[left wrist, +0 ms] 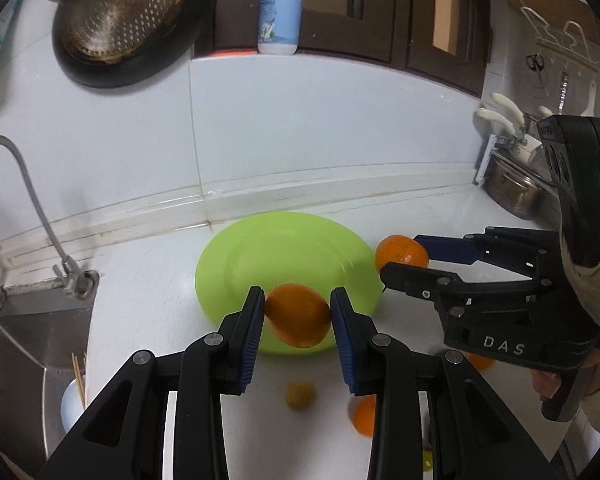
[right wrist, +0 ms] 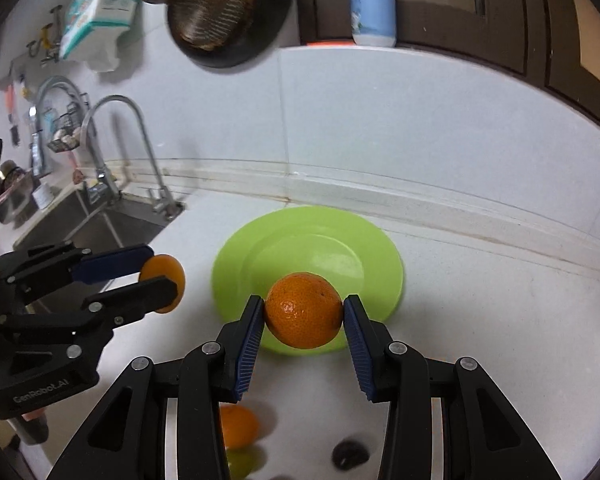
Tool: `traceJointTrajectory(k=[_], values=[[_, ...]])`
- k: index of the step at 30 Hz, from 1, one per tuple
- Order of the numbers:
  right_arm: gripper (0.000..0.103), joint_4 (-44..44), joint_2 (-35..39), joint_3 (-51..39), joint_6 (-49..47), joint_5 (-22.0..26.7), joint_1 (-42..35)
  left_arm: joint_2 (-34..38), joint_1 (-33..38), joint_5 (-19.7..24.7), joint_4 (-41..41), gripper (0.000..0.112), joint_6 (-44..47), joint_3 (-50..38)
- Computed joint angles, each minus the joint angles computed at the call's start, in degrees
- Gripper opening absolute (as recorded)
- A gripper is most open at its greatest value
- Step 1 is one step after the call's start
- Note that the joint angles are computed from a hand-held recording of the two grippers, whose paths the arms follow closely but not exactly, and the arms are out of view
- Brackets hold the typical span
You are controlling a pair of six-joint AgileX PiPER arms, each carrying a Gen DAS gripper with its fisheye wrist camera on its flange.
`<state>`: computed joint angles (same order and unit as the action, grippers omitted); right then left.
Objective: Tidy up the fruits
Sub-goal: 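Carry both tangerines over the green plate and open both tools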
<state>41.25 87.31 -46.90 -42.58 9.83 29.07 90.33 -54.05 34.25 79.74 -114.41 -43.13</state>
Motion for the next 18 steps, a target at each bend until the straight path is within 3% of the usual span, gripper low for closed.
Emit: traceJointTrajectory(k=[9,16,18], values=[[0.042,-5.28,13.50,-11.49,4.55,5.54,-2.36,7.75,11.09,-11.71,0.29,0.034,3.58,-4.27],[0.042,-5.23,17.39,-14.03,4.71,6.64,-2.63,11.16,13.55,-14.19,-1.30,0.035,5.13,-5.89],[0.042,-5.75,17.73,-14.29,5.19,6.38,-2.50,11.11,13.62,-14.48,-1.34,0.040,5.13,-5.74]])
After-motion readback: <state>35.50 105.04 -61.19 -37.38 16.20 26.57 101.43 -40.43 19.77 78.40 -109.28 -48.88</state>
